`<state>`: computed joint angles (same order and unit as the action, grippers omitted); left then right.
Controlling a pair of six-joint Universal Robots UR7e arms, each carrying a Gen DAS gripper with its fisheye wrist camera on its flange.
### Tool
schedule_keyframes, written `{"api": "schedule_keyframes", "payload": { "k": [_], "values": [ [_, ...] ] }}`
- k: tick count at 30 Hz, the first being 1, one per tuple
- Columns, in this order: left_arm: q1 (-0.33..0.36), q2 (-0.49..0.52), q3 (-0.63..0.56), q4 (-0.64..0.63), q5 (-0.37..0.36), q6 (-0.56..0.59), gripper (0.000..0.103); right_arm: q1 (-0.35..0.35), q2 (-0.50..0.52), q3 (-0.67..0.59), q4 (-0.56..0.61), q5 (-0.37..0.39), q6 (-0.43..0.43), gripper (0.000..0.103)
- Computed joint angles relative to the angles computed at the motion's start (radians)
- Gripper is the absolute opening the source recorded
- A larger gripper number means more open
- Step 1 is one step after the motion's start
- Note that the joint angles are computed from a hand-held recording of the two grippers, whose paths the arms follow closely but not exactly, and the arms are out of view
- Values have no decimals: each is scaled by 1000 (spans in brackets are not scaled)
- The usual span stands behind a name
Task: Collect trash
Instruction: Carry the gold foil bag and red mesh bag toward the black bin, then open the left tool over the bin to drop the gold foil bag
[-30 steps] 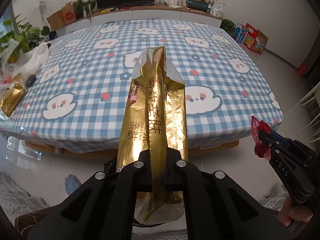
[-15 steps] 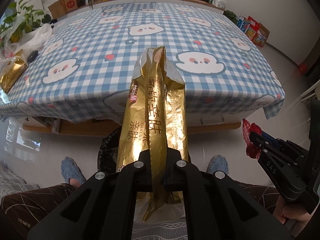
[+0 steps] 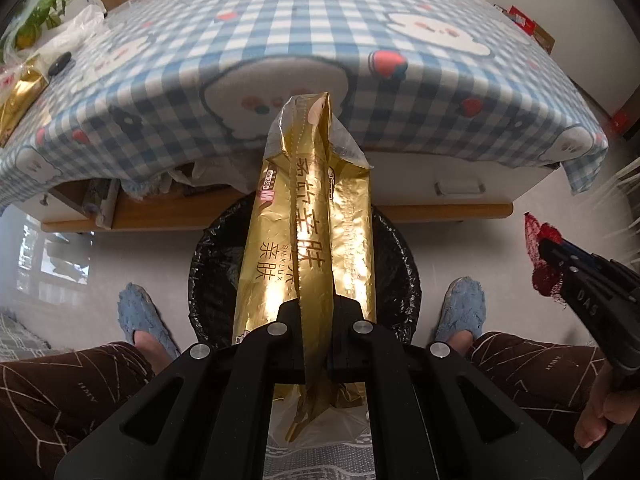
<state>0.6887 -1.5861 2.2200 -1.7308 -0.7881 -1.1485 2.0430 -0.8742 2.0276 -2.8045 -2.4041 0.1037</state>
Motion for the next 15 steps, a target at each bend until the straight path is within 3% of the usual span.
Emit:
{"api": "schedule_keyframes", "payload": {
  "k": [5, 15],
  "values": [
    [54, 11, 48, -67, -3, 32, 2, -11, 32, 9, -52, -21, -26, 17],
    [133, 65, 101, -234, -8, 123, 2, -39, 79, 21, -51, -31, 12, 17]
  ]
}}
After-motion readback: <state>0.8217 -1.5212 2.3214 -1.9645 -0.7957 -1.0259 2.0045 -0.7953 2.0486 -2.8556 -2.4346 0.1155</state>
